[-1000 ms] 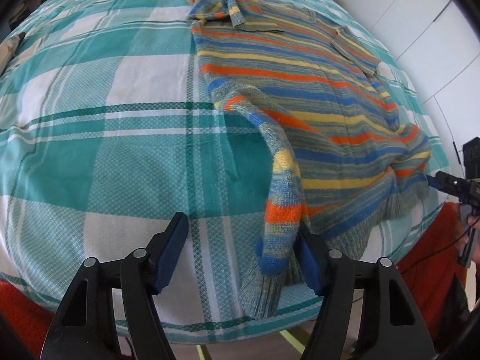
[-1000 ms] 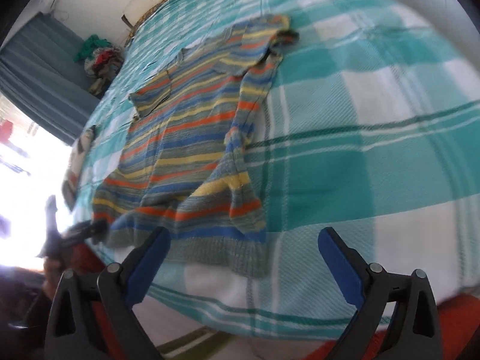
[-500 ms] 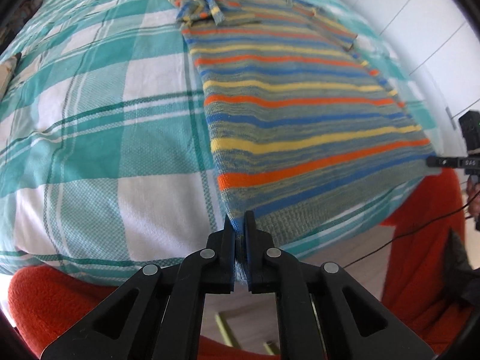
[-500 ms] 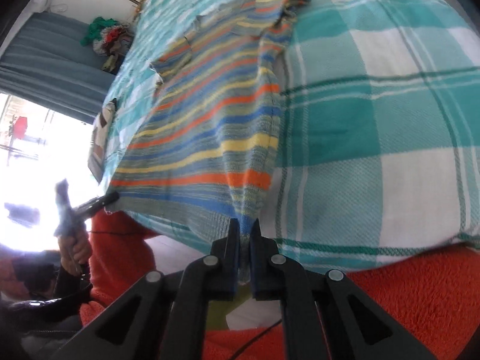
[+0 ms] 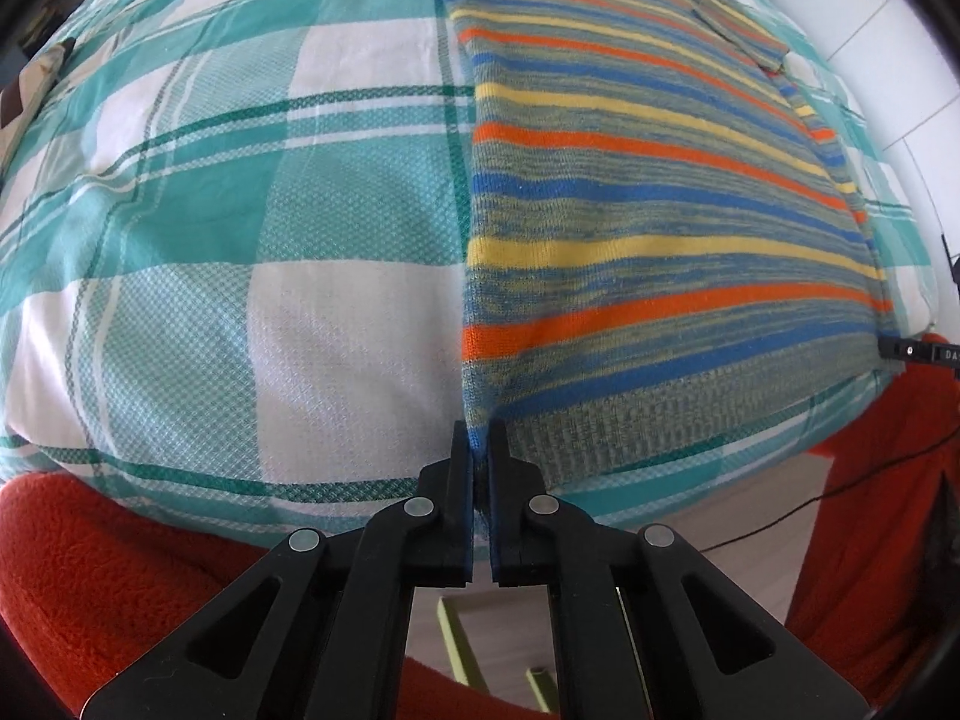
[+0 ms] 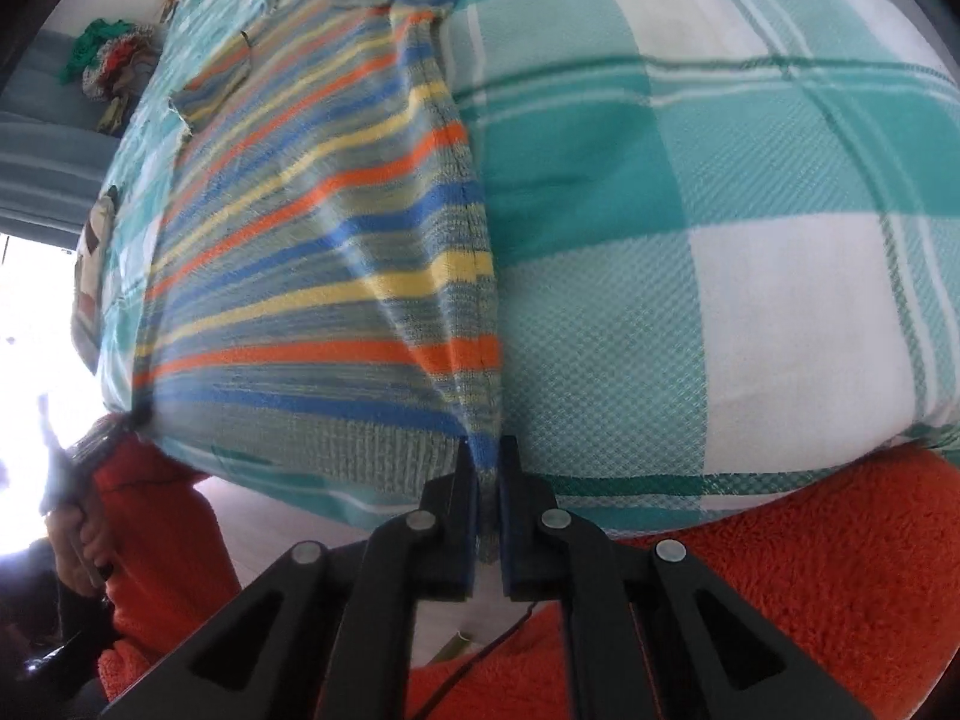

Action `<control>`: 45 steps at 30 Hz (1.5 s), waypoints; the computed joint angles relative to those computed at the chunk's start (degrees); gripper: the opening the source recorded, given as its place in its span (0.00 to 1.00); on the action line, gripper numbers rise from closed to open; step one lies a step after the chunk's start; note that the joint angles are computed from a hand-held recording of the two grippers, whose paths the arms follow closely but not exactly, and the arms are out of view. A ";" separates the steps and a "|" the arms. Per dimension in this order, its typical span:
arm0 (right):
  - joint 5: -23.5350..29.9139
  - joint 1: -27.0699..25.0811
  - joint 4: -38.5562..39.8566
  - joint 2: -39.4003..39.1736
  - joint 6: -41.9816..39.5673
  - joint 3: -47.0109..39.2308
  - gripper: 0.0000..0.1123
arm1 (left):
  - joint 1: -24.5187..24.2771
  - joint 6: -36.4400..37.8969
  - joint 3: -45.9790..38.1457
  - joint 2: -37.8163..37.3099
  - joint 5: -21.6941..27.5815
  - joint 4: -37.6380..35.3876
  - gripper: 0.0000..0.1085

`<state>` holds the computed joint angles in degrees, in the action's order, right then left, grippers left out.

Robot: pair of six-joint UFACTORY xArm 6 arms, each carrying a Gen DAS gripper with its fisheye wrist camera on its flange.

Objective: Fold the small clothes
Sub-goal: 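Grasp the hem with both grippers and pull it to straighten the sweater, then open both grippers and lift them off the hem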

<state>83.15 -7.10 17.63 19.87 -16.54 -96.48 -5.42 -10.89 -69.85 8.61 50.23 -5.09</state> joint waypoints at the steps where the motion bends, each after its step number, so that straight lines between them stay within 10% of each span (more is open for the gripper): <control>1: -1.53 0.46 -1.29 -0.23 0.02 1.85 0.04 | -0.49 -1.16 -0.07 0.22 0.25 1.33 0.01; 11: -4.75 2.55 -3.60 -0.30 1.63 3.26 0.03 | -2.76 -5.68 -3.00 2.94 3.16 6.41 0.08; 15: -3.33 2.52 -3.42 -3.50 1.83 5.13 0.20 | -1.19 -7.53 -1.25 -2.86 8.04 9.08 0.49; 18: -3.01 2.37 -5.24 -7.24 0.66 6.31 0.24 | -0.72 -11.37 -0.42 -7.64 9.31 15.48 0.50; 24: -11.29 4.52 -3.36 -11.53 -3.46 5.79 0.26 | -3.40 -9.78 -6.37 -4.35 -0.60 13.17 0.82; 28: -16.82 8.91 2.56 -7.73 -6.64 4.34 0.46 | -7.18 -9.39 -14.83 7.12 -6.46 14.91 0.82; 32: -17.79 13.06 -2.85 -2.15 -4.64 5.03 0.46 | -10.87 -9.87 -19.33 14.58 0.54 20.20 0.74; 45: -14.98 14.85 -11.46 -6.77 -3.46 12.97 0.48 | -11.08 -9.22 -6.84 6.12 1.25 18.56 0.84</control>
